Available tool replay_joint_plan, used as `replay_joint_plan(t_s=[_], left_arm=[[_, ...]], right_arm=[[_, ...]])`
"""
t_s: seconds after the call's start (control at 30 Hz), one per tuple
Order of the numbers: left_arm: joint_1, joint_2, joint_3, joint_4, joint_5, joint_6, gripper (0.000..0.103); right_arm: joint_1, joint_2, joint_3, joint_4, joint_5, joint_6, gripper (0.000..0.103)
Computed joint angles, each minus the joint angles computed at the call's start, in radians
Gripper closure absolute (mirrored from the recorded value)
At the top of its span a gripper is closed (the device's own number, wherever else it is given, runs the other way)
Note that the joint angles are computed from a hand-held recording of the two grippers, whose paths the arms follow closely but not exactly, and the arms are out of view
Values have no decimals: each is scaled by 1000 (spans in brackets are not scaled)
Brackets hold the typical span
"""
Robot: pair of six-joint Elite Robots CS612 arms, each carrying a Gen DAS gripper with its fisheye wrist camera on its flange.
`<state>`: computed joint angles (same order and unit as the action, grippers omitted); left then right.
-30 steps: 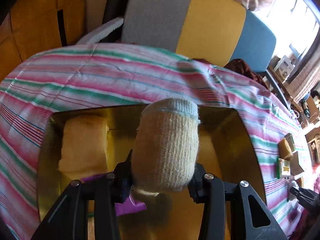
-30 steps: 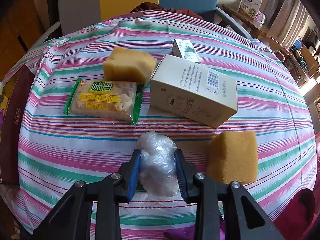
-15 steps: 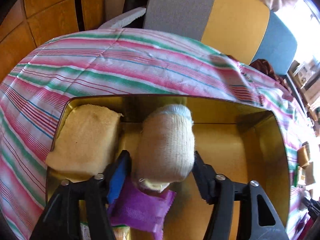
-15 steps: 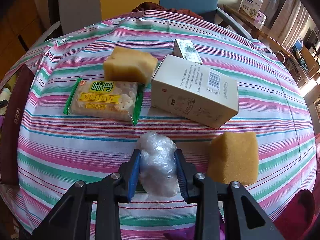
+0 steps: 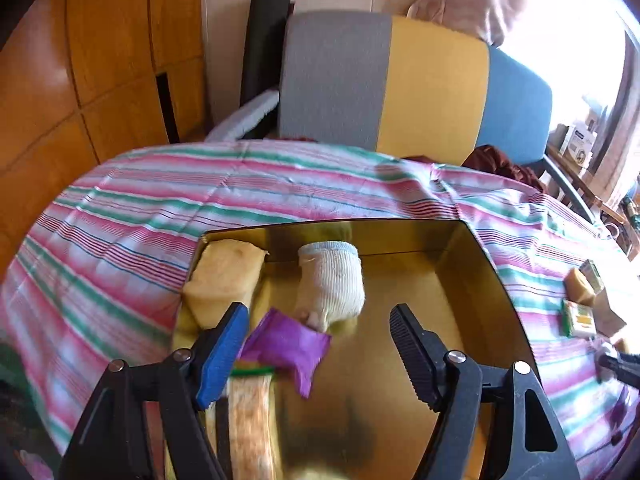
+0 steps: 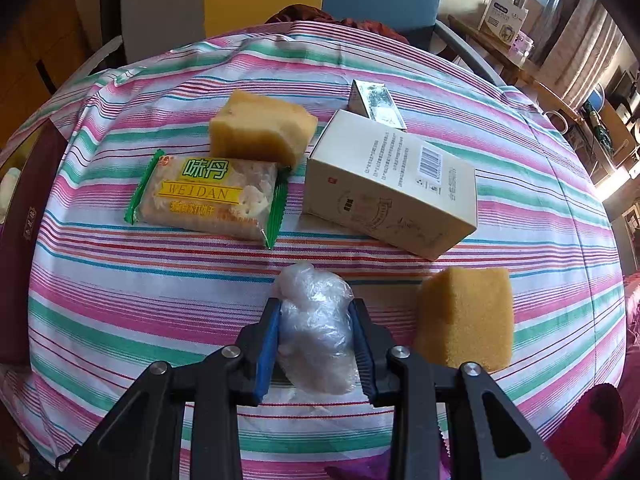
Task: Organize objects
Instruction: 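Carry the clear plastic bag into the gold tray and open the right gripper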
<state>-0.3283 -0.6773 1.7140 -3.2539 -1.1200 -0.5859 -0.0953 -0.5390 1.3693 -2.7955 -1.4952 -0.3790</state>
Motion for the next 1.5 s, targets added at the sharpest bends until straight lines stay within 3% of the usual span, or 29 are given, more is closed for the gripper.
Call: replay_joint_plan(t_s=[0.2,0.43,0.93,1.17,1.3,1.5], left_arm=[[-54,-24,84,-99,91,9,25],[-93,-34,139,-164,138,27,23],[-111,-34,180,-197,134,20,22],[-107,-35,193,-199,131,10,22],[-105,-35,195,-193,135,7,22],[-99,-38,201,-190,133,-8,22]], right_arm=[[10,3,6,-27,-33,-31,69],[16,1,13,-43,-50,-44,69],[34,-11,30,-30,-50,-46,69],[41,-40,55,-15,62,-12,69],[54,-77,85,-5,201,-25,69],[104,-122,111,15,385,-98,69]])
